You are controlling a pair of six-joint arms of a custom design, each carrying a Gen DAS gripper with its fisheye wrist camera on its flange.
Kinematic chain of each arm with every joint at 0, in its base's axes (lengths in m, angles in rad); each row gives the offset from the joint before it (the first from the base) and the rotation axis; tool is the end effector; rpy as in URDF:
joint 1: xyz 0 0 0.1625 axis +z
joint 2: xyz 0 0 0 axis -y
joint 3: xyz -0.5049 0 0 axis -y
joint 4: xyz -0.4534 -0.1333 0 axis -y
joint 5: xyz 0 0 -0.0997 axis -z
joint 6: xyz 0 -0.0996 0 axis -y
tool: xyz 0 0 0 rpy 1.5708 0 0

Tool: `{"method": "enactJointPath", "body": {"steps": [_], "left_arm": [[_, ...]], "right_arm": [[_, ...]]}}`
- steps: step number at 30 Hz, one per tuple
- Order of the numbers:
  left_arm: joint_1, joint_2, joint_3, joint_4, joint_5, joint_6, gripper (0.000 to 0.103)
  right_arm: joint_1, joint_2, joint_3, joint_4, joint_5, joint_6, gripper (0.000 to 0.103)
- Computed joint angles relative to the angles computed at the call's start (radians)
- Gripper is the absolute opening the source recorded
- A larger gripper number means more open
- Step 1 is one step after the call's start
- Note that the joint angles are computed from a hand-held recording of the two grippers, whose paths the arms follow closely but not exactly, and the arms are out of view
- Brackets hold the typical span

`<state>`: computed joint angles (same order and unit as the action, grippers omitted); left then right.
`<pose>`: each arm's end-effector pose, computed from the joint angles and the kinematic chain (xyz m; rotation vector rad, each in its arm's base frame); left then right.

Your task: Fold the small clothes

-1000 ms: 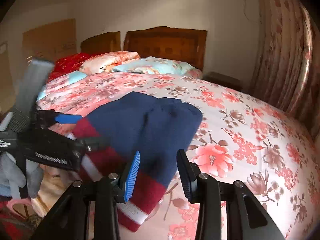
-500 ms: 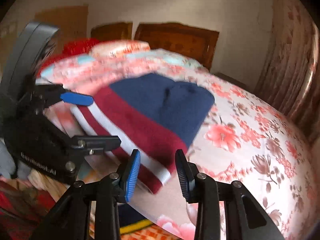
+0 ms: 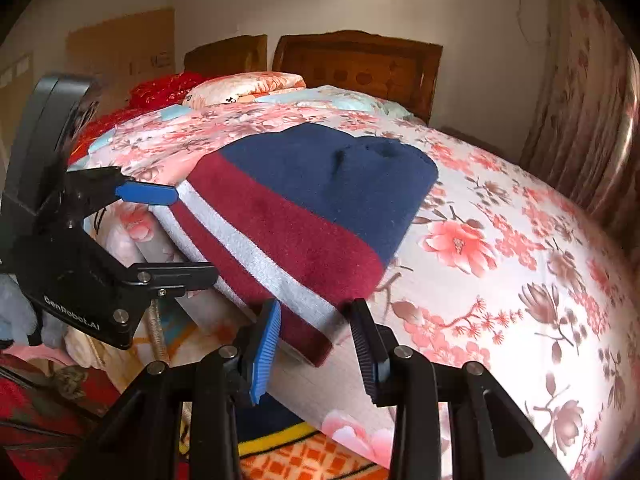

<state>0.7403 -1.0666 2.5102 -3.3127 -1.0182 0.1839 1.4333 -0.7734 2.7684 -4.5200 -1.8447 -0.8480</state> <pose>-0.1861 -0.4214 0.1031 1.1861 2.3665 -0.6151 0.0628 -0.3222 0.1279 0.6494 -2.2236 0.9017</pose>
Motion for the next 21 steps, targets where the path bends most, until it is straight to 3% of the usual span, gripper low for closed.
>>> {"method": "enactJointPath", "body": {"steps": [2,5,10,12,15,16,18,21], "left_arm": [[0.002,-0.011,0.002,-0.035,0.002,-0.013,0.103],[0.018,-0.005,-0.023,0.0,0.018,-0.047,0.103],[0.032,0.046,-0.103,-0.035,0.032,0.0,0.103],[0.051,0.053,-0.151,0.014,0.005,-0.024,0.103],[0.083,0.082,-0.204,0.15,0.025,-0.08,0.103],[0.093,0.071,-0.196,0.141,0.0,-0.089,0.103],[0.091,0.033,-0.16,0.11,-0.001,-0.125,0.103],[0.054,-0.052,-0.056,-0.082,-0.027,-0.095,0.103]], "right_arm": [[-0.006,-0.001,0.021,-0.058,0.021,0.011,0.037],[-0.036,-0.027,0.033,-0.057,0.067,0.031,0.037],[-0.006,-0.072,-0.026,0.007,0.023,0.023,0.037],[-0.007,-0.111,-0.046,0.059,0.043,0.054,0.037],[-0.027,-0.146,-0.066,0.172,0.056,0.089,0.037],[-0.034,-0.143,-0.071,0.201,0.038,0.096,0.037],[-0.065,-0.138,-0.045,0.171,0.085,0.12,0.037],[-0.058,-0.134,0.001,0.077,0.107,0.107,0.037]]}}
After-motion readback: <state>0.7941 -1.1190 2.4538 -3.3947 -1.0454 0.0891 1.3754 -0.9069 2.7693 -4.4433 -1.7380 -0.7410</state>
